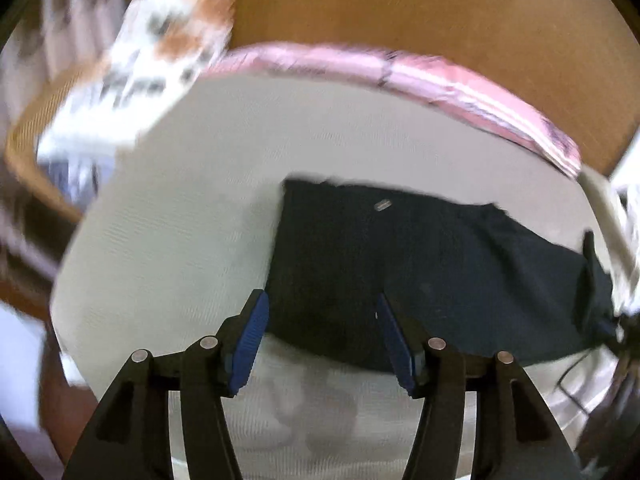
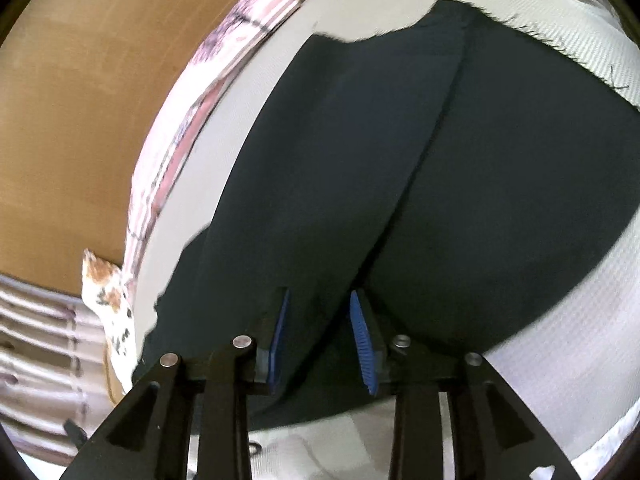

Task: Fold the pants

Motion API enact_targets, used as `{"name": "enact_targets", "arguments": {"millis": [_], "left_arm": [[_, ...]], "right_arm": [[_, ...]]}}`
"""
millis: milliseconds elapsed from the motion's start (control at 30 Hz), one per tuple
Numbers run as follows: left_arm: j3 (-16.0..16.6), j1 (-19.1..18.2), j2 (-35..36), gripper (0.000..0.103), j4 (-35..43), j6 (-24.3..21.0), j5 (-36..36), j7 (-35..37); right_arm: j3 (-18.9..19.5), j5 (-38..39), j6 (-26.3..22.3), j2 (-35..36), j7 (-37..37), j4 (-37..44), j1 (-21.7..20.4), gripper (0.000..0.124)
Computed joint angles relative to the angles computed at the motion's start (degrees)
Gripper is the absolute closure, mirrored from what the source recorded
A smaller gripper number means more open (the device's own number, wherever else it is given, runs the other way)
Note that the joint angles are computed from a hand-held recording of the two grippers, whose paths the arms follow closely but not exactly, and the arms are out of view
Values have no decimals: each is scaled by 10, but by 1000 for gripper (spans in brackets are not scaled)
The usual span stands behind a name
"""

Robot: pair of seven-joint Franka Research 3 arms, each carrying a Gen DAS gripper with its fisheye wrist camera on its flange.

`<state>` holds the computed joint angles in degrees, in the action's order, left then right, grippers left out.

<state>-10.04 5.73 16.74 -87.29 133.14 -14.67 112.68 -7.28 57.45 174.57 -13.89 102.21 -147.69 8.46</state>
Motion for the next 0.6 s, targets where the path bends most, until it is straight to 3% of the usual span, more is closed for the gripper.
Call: {"name": "enact_targets", "arguments": {"millis": [67, 133, 333, 600], "left_arm": [[-19, -4, -22, 46, -28, 25, -20, 55], [-40, -12, -30, 46, -40, 23, -56, 121], [-73, -73, -18, 46, -42, -10, -100, 236], [-98, -136, -8, 46, -55, -57, -113, 327]], "right_arm": [[-37, 72, 4, 4, -67, 10, 26, 96], [-49, 110, -7, 11, -109, 21, 18, 96], [-45, 108, -34, 27, -145, 39, -45, 96], [-44, 128, -70, 52, -190, 66, -105, 101]]}}
